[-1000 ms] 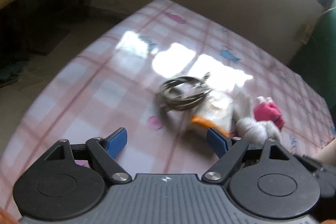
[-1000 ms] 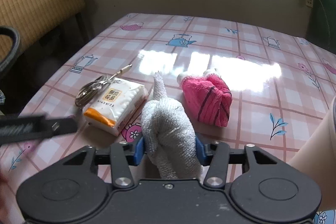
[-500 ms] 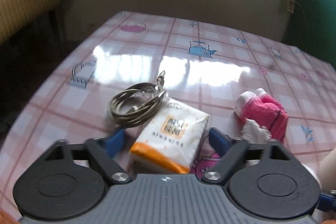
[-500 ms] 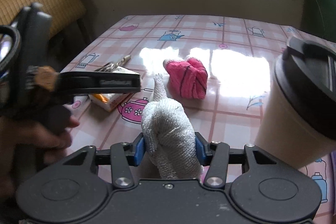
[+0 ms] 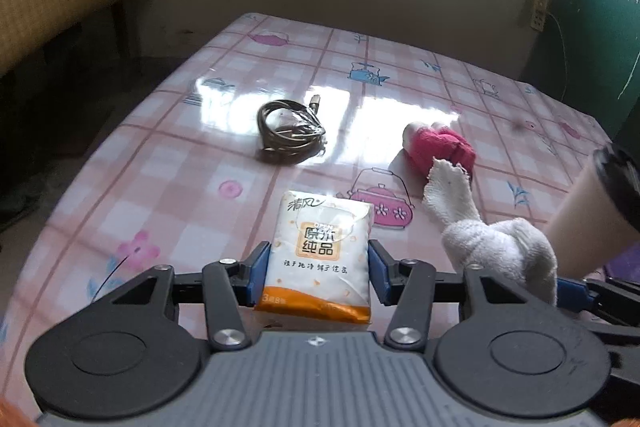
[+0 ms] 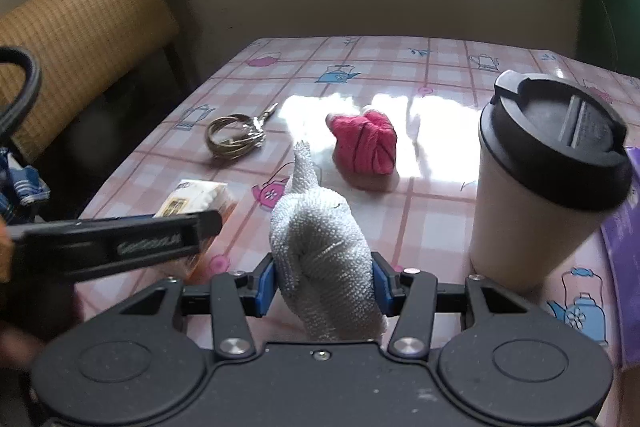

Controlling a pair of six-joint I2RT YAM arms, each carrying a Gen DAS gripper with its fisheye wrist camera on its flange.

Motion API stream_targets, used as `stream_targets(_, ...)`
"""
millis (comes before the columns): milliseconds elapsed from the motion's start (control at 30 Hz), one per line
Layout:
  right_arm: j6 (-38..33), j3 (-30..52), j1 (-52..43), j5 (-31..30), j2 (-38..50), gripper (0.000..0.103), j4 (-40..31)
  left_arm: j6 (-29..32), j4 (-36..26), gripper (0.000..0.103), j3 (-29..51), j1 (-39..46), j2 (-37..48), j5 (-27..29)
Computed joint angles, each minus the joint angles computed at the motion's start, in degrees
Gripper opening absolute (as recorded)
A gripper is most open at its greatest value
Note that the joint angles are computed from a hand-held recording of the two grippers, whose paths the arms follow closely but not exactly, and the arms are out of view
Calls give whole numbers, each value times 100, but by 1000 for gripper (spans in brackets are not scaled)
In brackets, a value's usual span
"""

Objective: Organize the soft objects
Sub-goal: 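Grasp the white tissue pack with the left tool, then lift the tissue pack and white cloth in both tools off the table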

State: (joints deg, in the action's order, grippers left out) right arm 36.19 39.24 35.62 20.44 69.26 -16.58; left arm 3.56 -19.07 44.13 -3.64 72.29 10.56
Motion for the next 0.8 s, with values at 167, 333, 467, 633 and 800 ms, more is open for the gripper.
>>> stream_targets(167,167,137,341,310,-478,58,-458,-203,-549,52,251,-212,-416,-286)
stream_targets(333,273,351,646,699,-911,58,-1025,-391,-960,52,366,-410,-850,-524)
stream_targets(467,462,456,844,944,-1132,58,-1380,-405,-1097,52,421,-449,-1036,-606)
stream_targets(633,506,594,965,1090,-1299,58,-1614,-400,-1301,52,537,-417,-1200,-617)
stream_targets(800,610,675,1157,1283,-1396,58,-1806,-410,-1396,52,617,-456,-1294,-652)
